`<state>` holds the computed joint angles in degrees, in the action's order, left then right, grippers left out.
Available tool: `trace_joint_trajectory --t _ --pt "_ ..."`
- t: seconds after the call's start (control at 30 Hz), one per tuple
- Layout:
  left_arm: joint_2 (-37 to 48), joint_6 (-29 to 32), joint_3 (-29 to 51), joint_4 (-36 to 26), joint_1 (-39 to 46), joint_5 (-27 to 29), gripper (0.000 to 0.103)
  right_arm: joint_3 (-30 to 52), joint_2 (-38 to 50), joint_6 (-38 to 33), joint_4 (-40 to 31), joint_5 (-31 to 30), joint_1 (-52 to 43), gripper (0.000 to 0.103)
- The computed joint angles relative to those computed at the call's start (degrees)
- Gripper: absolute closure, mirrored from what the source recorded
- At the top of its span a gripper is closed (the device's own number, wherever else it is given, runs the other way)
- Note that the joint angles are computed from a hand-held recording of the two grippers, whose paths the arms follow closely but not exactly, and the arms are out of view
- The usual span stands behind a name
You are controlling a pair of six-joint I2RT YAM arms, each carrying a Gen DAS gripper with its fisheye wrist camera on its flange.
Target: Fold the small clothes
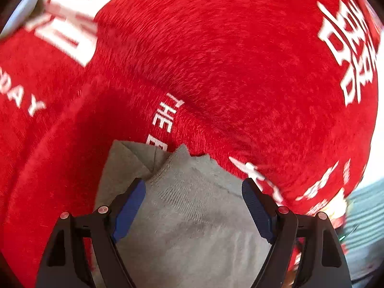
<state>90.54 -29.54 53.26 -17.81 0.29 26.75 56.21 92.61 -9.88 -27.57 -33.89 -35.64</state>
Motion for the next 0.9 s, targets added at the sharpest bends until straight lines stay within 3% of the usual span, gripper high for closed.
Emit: trace_joint_trajectory --t 0.13,0.23,0.47,0.63,0.67,0.9 --pt "0.9 8.6 4.0 -6.9 -8.2 -9.6 0.02 0.1 -1.0 -3.7 -1.3 3.1 3.4 0.027" --pt "4.1 11.4 6.5 -8.1 -14.6 -18.4 0.02 -1.1 -0.8 -6.9 -1.2 8.1 9.6 0.027" --pt "10.1 12.2 7.4 -5.7 -15.1 -22.4 0.02 -1.7 4.9 -7.5 3.4 17.5 13.2 0.028" --pt "11.9 14.4 7.7 -4.9 -18.7 -29.9 0.019 -2.4 5.8 -7.8 5.8 19.0 13.8 0.025" --pt "12.7 14.4 8.3 -4.8 -19.5 -31.1 0.012 -2.7 5.7 -7.7 6.4 19.8 14.3 0.024" --pt "13.5 15.3 7.7 -3.2 -20.1 -31.9 0.005 -2.3 6.9 -7.4 7.6 21.1 14.9 0.022"
